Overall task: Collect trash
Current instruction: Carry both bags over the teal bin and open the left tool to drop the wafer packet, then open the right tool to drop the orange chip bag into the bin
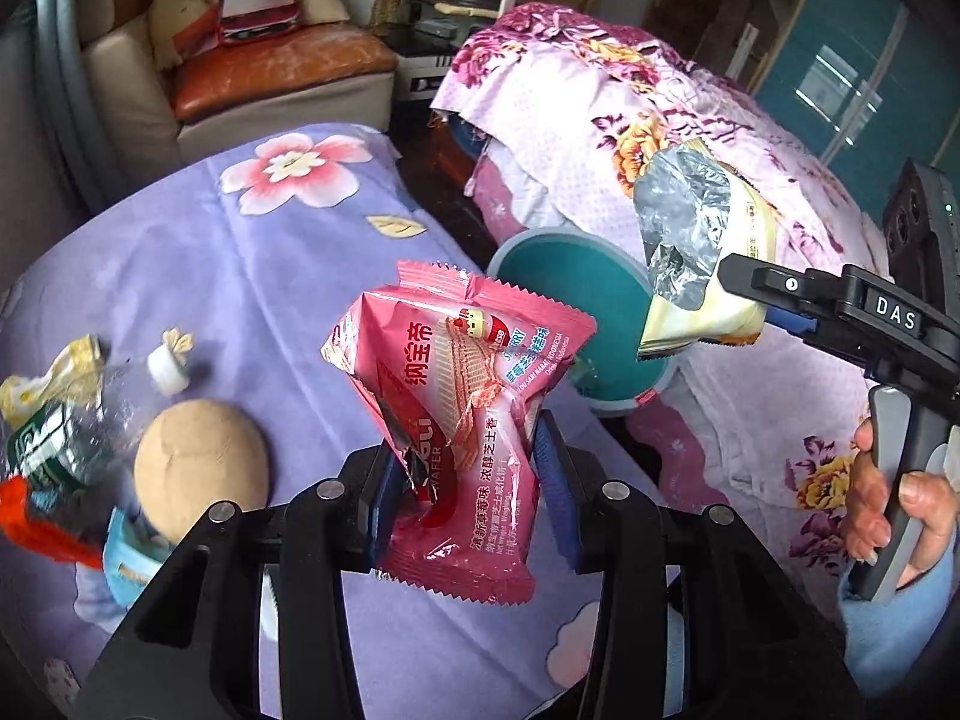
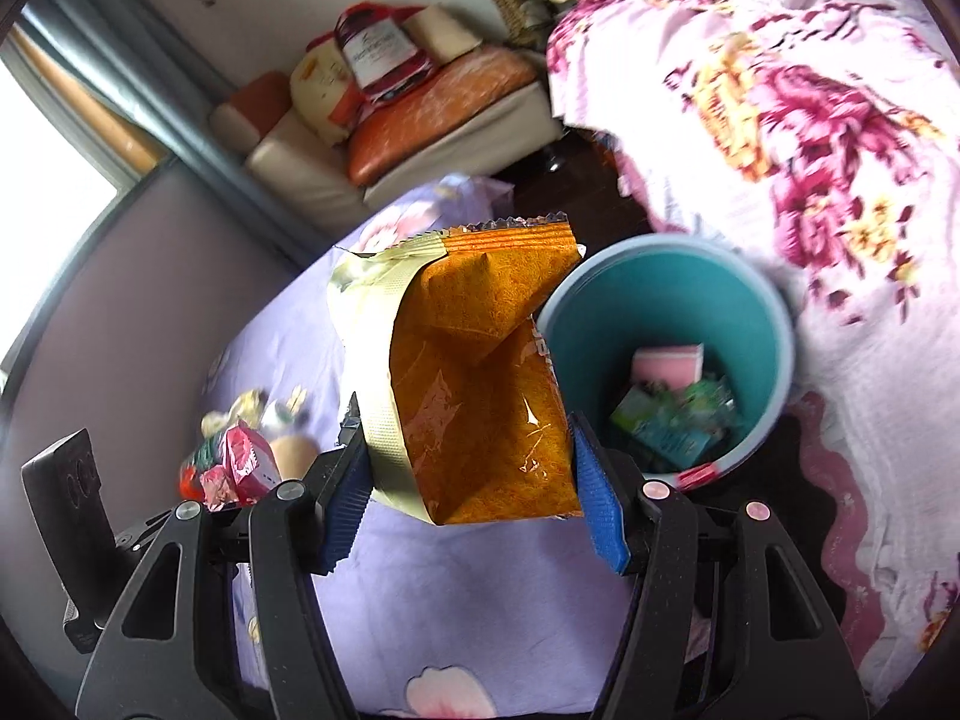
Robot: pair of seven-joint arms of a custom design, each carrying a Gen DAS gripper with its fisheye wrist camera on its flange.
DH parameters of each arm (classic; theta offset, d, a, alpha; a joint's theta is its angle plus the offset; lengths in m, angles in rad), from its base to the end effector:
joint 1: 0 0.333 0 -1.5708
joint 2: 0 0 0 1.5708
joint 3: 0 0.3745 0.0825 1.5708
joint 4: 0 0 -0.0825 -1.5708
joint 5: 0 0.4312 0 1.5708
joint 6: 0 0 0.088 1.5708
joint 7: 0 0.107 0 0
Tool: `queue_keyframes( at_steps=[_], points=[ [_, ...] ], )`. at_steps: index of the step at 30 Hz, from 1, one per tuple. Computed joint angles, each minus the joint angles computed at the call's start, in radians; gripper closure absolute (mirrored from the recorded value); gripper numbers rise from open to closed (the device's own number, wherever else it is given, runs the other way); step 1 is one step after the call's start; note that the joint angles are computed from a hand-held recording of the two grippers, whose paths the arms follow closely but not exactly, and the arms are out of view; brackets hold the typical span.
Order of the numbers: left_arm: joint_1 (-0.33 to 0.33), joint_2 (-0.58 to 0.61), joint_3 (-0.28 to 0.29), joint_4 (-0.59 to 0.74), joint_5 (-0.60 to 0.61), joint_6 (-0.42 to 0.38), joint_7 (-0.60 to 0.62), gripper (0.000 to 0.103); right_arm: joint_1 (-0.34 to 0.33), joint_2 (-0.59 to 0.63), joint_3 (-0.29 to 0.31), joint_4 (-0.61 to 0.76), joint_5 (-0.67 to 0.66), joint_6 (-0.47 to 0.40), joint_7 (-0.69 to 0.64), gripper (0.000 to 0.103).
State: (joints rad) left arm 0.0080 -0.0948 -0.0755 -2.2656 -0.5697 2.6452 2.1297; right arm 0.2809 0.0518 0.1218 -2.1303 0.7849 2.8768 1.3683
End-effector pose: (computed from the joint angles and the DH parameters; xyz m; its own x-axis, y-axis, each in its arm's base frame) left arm 0.5736 -0.0253 0.4798 -0.2363 -0.9531 0.1891 -0.8442 0.1050 -0.5256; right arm 0.5946 0.2084 0.4833 0.0708 -0.8688 -0.4900 -0.8285 0.2223 -0.5139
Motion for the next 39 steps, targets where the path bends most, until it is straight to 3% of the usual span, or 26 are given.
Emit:
queue_keyframes(
  at_steps=[7,15,26,28,33,39],
  points=[
    [-0.030,0.157,-0.047,0.170,0.092,-0.038,-0.076,0.060,-0.040,0.017,-0.031,0.015,-0.099,0.037,0.080,0.044],
    [-0.059,0.325,-0.073,0.335,0.182,-0.096,-0.175,0.060,-0.111,0.057,-0.027,0.052,-0.100,0.006,0.075,0.044],
    [-0.083,0.455,-0.087,0.467,0.256,-0.142,-0.246,0.059,-0.177,0.125,0.000,0.089,-0.152,-0.010,0.109,0.044],
    [-0.087,0.460,-0.087,0.470,0.263,-0.135,-0.256,0.043,-0.185,0.130,0.004,0.091,-0.157,-0.010,0.113,0.044],
    [-0.105,0.461,-0.072,0.466,0.316,-0.105,-0.297,0.020,-0.197,0.141,0.013,0.096,-0.173,-0.012,0.126,0.044],
    [-0.092,0.461,-0.076,0.458,0.318,-0.098,-0.316,0.012,-0.197,0.150,0.016,0.101,-0.201,-0.014,0.149,0.044]
  ],
)
